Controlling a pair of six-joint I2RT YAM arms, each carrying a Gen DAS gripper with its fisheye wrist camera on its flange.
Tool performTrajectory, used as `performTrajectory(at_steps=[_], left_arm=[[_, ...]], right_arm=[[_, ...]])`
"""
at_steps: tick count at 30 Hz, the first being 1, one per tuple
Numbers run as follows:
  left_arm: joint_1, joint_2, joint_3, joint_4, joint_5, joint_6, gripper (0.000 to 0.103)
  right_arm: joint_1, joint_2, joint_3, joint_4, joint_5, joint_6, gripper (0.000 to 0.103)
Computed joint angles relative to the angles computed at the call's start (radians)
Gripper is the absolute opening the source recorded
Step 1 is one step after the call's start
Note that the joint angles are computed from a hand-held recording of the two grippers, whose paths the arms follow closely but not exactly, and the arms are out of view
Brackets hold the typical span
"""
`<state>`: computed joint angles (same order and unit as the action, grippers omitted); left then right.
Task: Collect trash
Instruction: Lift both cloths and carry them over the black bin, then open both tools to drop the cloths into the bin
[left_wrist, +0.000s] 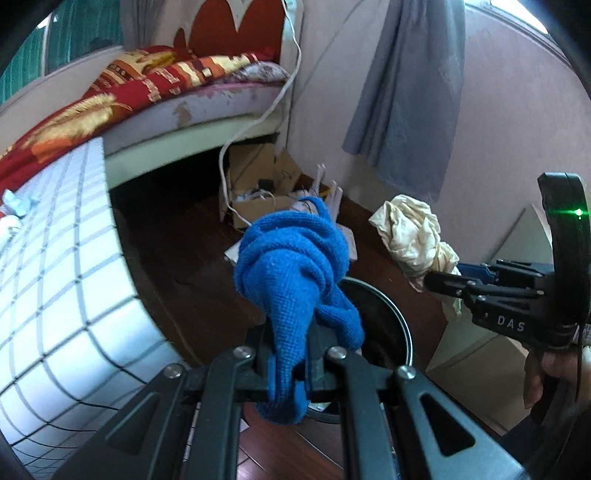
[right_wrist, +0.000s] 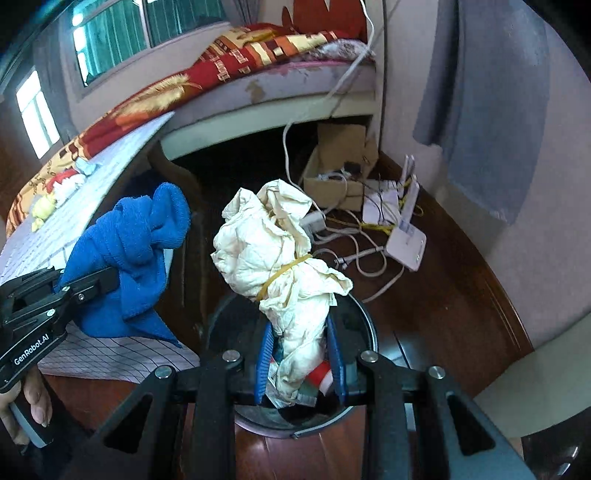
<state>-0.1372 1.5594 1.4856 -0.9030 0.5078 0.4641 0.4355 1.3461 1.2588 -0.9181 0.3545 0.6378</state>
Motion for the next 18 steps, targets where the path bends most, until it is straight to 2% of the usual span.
performTrajectory(at_steps=[6, 16, 17, 18], left_arm=[[-0.045, 0.060, -0.005, -0.030, -0.009, 0.020, 0.011], [-0.112, 0.143, -0.060, 0.017, -0.070, 0.012, 0.012], [-0.121, 0.162, -0.054, 0.010, -0.066, 0.020, 0.012], [-0.119, 0.163, -0.069, 0.010, -0.057, 0.034, 0.024]], right_arm=[[-0.043, -0.006, -0.106, 0.045, -0.067, -0.013, 0.030], [-0.097, 0.058, -0.216, 0.138, -0.183, -0.045, 0.030], [-0.100, 0.064, -0.229, 0.150, -0.192, -0.051, 0.032], [-0.111, 0.083, -0.240, 0.161, -0.210, -0.071, 0.043]])
